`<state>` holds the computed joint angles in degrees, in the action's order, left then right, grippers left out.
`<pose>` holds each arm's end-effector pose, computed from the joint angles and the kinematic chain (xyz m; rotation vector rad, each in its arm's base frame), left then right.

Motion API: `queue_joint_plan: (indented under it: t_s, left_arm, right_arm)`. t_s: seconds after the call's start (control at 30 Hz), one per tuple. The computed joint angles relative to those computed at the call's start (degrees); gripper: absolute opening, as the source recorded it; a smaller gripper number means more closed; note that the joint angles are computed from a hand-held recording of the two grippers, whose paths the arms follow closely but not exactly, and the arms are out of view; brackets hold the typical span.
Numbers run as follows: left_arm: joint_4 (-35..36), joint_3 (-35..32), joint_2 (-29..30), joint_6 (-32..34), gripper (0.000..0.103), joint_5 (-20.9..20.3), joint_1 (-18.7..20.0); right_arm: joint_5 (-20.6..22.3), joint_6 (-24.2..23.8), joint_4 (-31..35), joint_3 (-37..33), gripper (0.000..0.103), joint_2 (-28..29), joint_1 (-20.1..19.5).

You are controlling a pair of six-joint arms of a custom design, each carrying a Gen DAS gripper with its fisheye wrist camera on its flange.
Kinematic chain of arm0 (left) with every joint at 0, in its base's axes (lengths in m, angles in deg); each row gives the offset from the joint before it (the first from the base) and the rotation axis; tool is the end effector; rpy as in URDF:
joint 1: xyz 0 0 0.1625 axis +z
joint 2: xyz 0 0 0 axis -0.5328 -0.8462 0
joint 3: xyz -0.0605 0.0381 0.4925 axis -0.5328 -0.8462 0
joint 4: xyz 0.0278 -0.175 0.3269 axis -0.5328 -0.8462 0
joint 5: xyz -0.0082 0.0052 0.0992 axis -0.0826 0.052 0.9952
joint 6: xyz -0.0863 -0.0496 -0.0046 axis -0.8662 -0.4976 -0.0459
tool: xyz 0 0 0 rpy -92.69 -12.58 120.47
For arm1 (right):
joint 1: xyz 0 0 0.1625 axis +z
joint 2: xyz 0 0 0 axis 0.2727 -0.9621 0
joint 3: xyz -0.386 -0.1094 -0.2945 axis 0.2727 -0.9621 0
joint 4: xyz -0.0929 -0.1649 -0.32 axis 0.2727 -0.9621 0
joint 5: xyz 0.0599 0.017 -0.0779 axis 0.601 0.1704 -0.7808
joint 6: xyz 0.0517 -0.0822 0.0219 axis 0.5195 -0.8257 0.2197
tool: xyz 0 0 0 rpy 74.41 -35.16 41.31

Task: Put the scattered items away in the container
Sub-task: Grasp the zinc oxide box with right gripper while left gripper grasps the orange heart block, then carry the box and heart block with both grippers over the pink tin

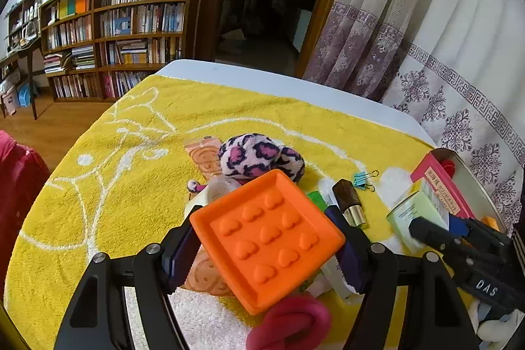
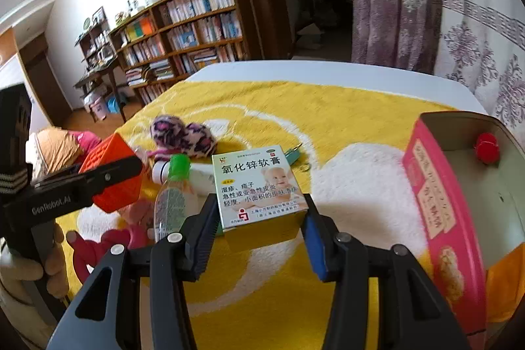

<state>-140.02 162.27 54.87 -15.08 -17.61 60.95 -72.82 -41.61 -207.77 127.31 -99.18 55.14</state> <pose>-0.2947 -0.3932 -0.0017 0.5694 2.5005 -0.8749 0.0114 -0.3575 0.2749 0.4621 -2.4228 0.9741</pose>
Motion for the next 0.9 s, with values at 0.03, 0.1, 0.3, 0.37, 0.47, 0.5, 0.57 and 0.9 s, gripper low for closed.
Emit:
queue_joint_plan:
  t_s: [0.03, 0.1, 0.3, 0.37, 0.47, 0.5, 0.57, 0.9]
  left_arm:
    - [-0.2, 0.1, 0.0, 0.0, 0.075, 0.1, -0.1]
    - [-0.7, 0.2, 0.0, 0.0, 0.075, 0.3, -0.5]
    - [-0.5, 0.0, -0.2, -0.1, 0.075, 1.1, -1.3]
    - [-0.2, 0.0, -0.4, -0.3, 0.075, 1.5, -1.7]
    - [0.8, -0.1, -0.7, -0.7, 0.075, 2.2, -2.5]
    - [1.1, -0.2, -0.8, -0.8, 0.075, 2.4, -2.8]
    - [1.6, -0.2, -1.0, -1.0, 0.075, 2.5, -3.3]
    - [3.1, -2.3, -0.8, 0.8, 0.075, 1.5, -6.2]
  right_arm:
    - [0.2, 0.1, -0.1, 0.0, 0.052, -0.2, -0.1]
    - [1.0, 0.5, -0.6, 0.3, 0.052, -0.8, -0.5]
    - [3.2, 1.6, -1.7, 0.9, 0.052, -2.4, -1.7]
    - [3.7, 1.9, -1.9, 1.0, 0.052, -2.9, -2.2]
    - [4.9, 3.1, -1.0, 0.8, 0.052, -4.4, -3.1]
    - [5.4, 3.4, -0.9, 0.8, 0.052, -4.9, -3.4]
    - [6.4, 3.8, -1.5, 1.2, 0.052, -5.6, -4.0]
    - [10.8, 5.6, -1.6, 1.9, 0.052, -9.6, -6.6]
